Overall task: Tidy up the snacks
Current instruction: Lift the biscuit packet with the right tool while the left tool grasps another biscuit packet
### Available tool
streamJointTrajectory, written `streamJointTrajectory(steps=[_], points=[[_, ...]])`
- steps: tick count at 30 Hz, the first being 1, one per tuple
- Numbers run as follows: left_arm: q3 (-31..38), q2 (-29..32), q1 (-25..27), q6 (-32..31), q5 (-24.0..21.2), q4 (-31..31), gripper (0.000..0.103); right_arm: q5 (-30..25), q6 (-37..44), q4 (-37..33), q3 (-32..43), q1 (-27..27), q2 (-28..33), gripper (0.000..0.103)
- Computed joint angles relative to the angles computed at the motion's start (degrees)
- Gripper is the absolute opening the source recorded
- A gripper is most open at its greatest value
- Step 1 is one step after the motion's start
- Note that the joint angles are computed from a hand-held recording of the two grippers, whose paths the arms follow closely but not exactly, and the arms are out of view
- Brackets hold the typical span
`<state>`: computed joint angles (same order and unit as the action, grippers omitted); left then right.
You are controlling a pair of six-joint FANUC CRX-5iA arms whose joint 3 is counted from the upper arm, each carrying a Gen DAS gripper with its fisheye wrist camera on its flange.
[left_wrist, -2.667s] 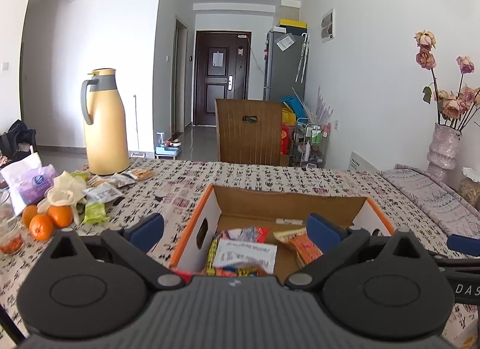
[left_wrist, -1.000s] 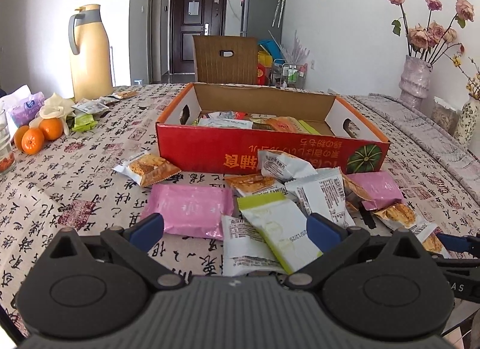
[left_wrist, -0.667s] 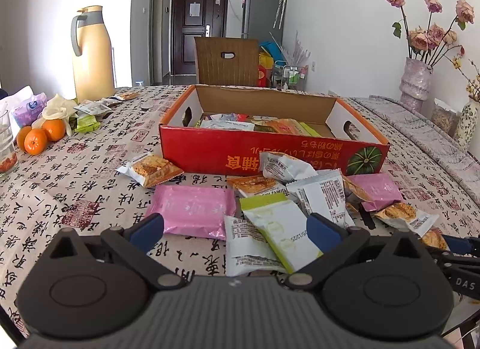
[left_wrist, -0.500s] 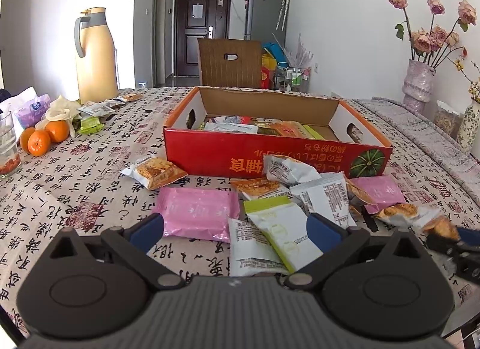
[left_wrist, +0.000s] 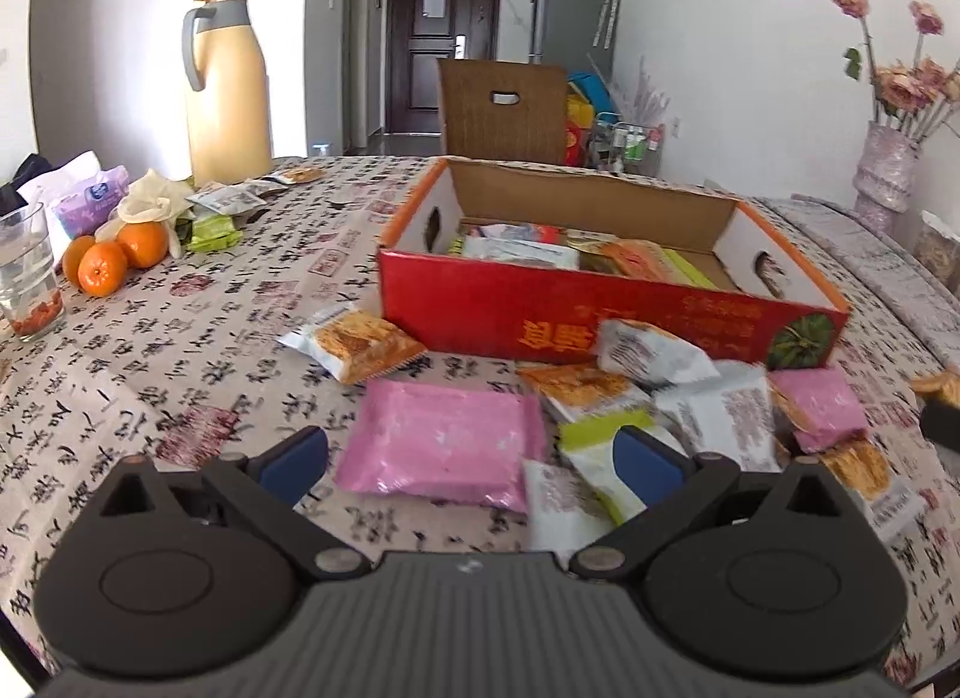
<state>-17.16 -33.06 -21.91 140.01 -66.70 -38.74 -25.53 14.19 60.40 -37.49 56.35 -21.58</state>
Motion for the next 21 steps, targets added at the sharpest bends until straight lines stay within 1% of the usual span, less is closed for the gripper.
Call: streamJointTrajectory(steps=[5,9,12,15,17,21], points=[[0.96,0.74,4.6,-3.08,0.61,0.1,0.103,1.09,-0.65,0.49,1.37,-1.57,2.71,0.042],[1.8,1.58,8.76,-7.23,2.11,0.55,0.103,0.88,-2.59,1.9,2.14,-3.2,4.4,0.042],[2.09,2.81,14.22,-13.85,4.92,3.86,0.103,0.47,-4.66,3.28,2.48,-4.53,5.51,0.042],[1.55,3.74,19.86,-21.71,8.16,8.65,0.103,-0.94,-5.09,2.98,3.35,-5.21,6.75,0.042],[1.23,4.56,22.36,-26.69,9.6,10.57,0.103,-2.0,-5.78,3.37,3.96,-5.58,7.7,0.042],[-0.73,5.32,29.06,-38.07,13.34,18.13,0.103,-4.85,-5.85,2.54,5.94,-5.67,9.97,0.042]])
